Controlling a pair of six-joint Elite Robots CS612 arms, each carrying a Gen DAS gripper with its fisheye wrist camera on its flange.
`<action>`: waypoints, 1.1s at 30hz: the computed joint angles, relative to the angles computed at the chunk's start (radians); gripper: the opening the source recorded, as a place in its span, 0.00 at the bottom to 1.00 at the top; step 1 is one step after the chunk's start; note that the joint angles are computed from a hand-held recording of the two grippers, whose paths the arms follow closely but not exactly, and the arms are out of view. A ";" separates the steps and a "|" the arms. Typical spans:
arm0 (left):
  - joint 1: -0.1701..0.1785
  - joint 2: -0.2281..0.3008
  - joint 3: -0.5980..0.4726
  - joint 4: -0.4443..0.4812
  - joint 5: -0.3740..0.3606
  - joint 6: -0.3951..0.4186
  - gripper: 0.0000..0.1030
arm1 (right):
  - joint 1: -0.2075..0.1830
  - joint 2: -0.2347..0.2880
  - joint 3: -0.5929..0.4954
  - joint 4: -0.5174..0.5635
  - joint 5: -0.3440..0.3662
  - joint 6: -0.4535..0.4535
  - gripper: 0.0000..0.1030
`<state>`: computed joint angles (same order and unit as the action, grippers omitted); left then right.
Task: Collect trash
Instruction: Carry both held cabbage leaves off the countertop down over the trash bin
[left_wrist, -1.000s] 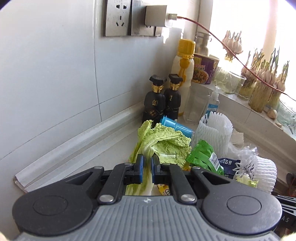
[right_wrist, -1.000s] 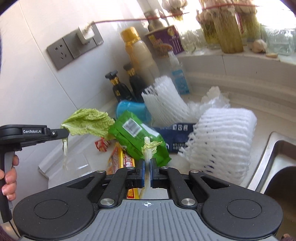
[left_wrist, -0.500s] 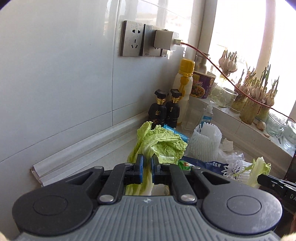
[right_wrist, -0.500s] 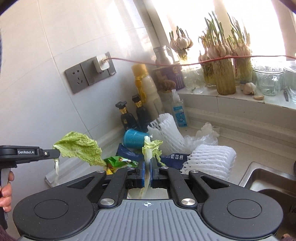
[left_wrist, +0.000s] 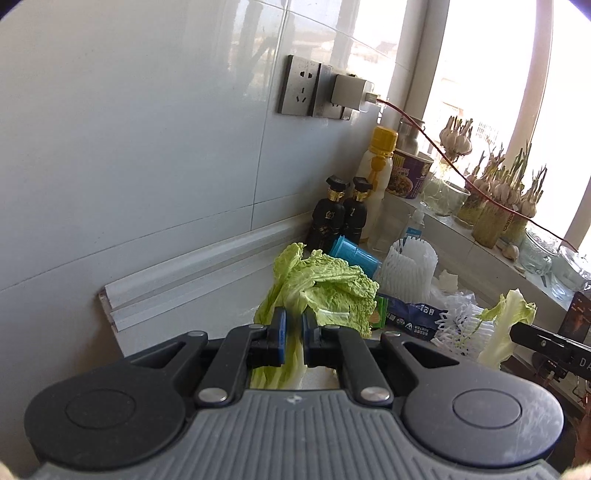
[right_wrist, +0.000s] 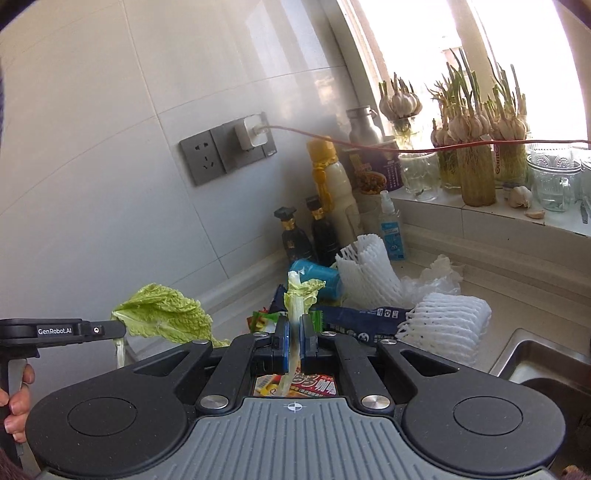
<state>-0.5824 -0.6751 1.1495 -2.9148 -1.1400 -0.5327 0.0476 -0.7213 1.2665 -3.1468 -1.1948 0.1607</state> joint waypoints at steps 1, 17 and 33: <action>0.000 -0.006 0.013 -0.004 0.000 -0.008 0.07 | 0.001 -0.003 0.004 0.005 0.008 -0.003 0.04; -0.017 -0.123 0.277 0.000 0.066 -0.270 0.08 | 0.045 -0.019 0.030 0.119 0.153 -0.096 0.04; -0.002 -0.186 0.451 0.085 0.032 -0.596 0.08 | 0.108 -0.001 0.012 0.298 0.261 -0.251 0.04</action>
<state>-0.5844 -0.8610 1.6001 -2.8294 -1.1081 -1.1288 0.1552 -0.7225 1.2785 -2.8491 -0.9339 -0.0907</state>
